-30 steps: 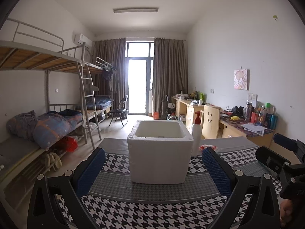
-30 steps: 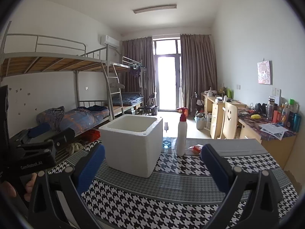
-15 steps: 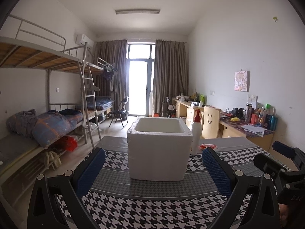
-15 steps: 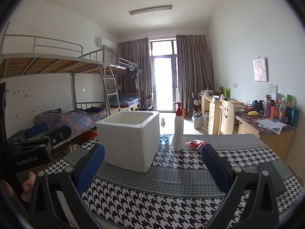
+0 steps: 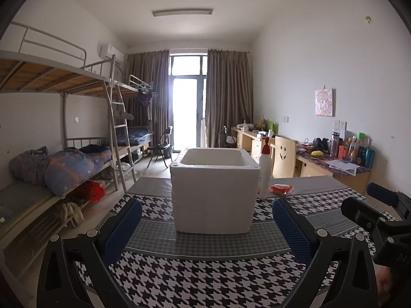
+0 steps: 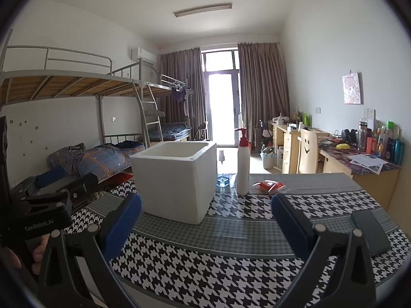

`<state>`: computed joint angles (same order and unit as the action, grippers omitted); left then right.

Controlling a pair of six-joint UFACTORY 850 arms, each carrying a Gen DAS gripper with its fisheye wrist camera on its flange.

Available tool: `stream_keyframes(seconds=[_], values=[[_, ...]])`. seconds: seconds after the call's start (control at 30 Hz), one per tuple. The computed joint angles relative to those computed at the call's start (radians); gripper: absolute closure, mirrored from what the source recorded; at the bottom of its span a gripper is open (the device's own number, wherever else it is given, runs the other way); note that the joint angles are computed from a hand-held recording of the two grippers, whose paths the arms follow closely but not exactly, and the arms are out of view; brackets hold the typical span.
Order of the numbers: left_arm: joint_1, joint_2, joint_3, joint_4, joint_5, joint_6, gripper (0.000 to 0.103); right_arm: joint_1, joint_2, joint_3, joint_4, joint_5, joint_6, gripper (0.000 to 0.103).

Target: Organize soft objects

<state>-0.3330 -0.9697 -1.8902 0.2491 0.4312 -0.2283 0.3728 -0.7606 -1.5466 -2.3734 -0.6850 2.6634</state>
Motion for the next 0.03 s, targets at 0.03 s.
stream_keyframes(seconds=[0.03], values=[[0.001, 0.0, 0.001, 0.001, 0.001, -0.003, 0.001, -0.001, 0.0, -0.001, 0.0, 0.003, 0.001, 0.001]])
